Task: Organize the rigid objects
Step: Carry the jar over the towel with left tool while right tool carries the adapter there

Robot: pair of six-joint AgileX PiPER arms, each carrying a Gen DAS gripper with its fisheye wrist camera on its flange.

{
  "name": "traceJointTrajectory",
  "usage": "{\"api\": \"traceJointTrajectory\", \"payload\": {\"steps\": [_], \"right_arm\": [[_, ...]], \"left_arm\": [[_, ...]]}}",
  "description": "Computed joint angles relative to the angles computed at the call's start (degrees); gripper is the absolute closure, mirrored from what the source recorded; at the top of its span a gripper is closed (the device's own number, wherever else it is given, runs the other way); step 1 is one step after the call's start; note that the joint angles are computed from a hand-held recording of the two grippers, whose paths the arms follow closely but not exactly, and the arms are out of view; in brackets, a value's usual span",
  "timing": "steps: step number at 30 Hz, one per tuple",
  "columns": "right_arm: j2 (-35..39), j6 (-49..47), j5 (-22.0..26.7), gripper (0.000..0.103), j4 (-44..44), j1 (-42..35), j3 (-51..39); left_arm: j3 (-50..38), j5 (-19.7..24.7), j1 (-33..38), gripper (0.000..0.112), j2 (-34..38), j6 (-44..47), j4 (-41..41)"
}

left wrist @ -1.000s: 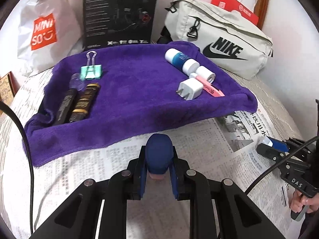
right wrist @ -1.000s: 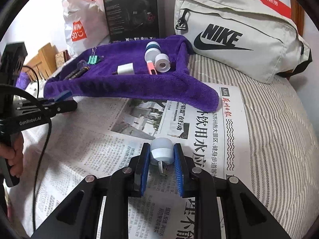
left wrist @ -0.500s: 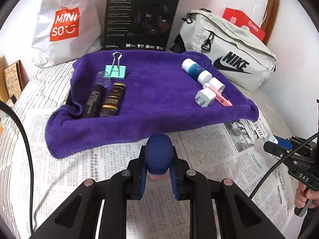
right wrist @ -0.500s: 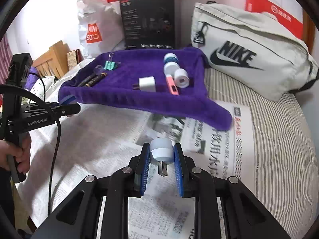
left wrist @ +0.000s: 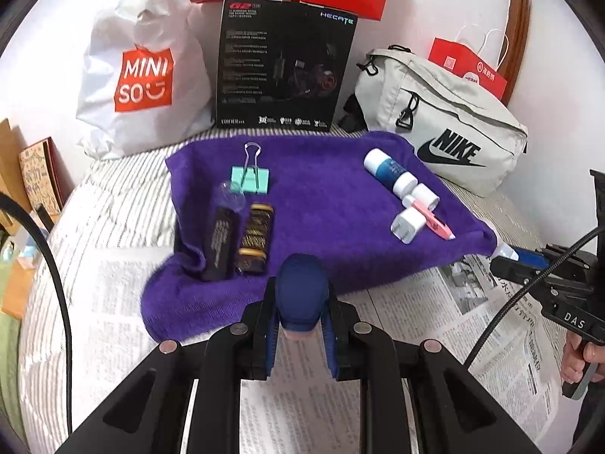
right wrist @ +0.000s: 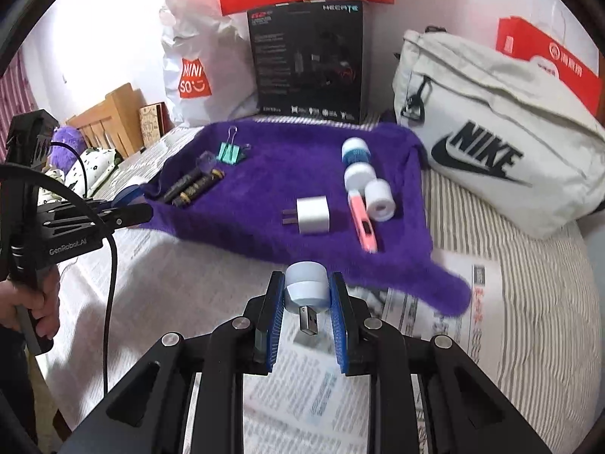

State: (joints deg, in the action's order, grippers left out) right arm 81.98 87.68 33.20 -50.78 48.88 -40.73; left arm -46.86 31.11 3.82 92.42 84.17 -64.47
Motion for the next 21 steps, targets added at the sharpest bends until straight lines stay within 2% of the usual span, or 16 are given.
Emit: {"api": "traceJointTrajectory", "payload": {"steps": [10, 21], "right_arm": [[3.0, -7.3, -1.7, 0.08, 1.6, -5.0, -5.7], [10.3, -18.0, -7.4, 0.08, 6.6, -12.8, -13.5]], "left_arm": [[-7.7, 1.5, -1.2, 0.093, 3.9, -5.2, 4.4], [-15.1, 1.1, -3.3, 0.093, 9.0, -11.5, 9.0]]}}
